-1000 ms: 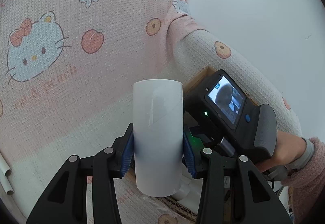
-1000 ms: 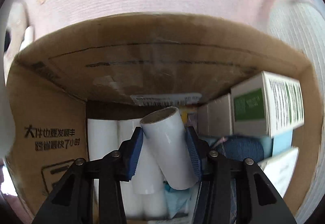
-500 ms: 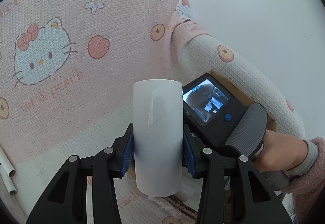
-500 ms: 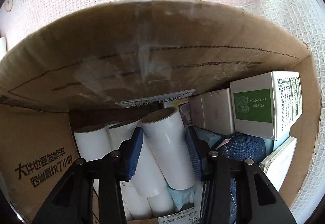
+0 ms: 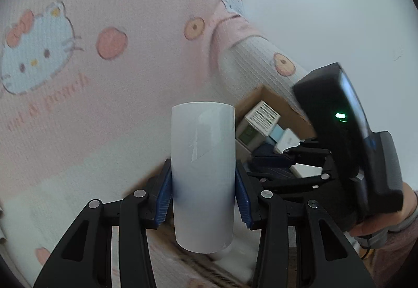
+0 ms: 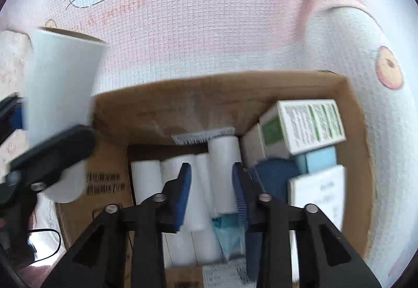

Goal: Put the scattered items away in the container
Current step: 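Withdraw the open right gripper from the box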

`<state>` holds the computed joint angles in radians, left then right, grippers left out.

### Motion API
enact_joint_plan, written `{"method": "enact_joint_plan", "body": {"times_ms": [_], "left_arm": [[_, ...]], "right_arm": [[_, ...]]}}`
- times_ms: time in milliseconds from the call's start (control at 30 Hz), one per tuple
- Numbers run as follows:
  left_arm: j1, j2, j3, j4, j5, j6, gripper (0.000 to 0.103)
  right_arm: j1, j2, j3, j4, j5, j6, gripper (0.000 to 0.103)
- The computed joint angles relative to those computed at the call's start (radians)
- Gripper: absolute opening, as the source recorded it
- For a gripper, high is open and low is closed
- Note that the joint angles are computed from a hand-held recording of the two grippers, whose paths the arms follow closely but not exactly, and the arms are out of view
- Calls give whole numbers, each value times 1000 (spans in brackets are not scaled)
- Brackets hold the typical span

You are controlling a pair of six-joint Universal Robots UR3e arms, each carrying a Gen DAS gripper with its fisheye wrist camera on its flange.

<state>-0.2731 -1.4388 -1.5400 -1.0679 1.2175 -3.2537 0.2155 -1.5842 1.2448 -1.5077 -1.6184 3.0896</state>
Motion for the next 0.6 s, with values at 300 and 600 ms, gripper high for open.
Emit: {"method": "enact_joint_plan", "body": {"times_ms": [300,600], "left_arm": [[-8,-20,0,0,8,-73,47],[25,41,-29,33,25,-39,47]], "right_arm": [[-67,-214,366,-137,67,-99,27],[85,-33,349,-282,-106,-25,25]]}}
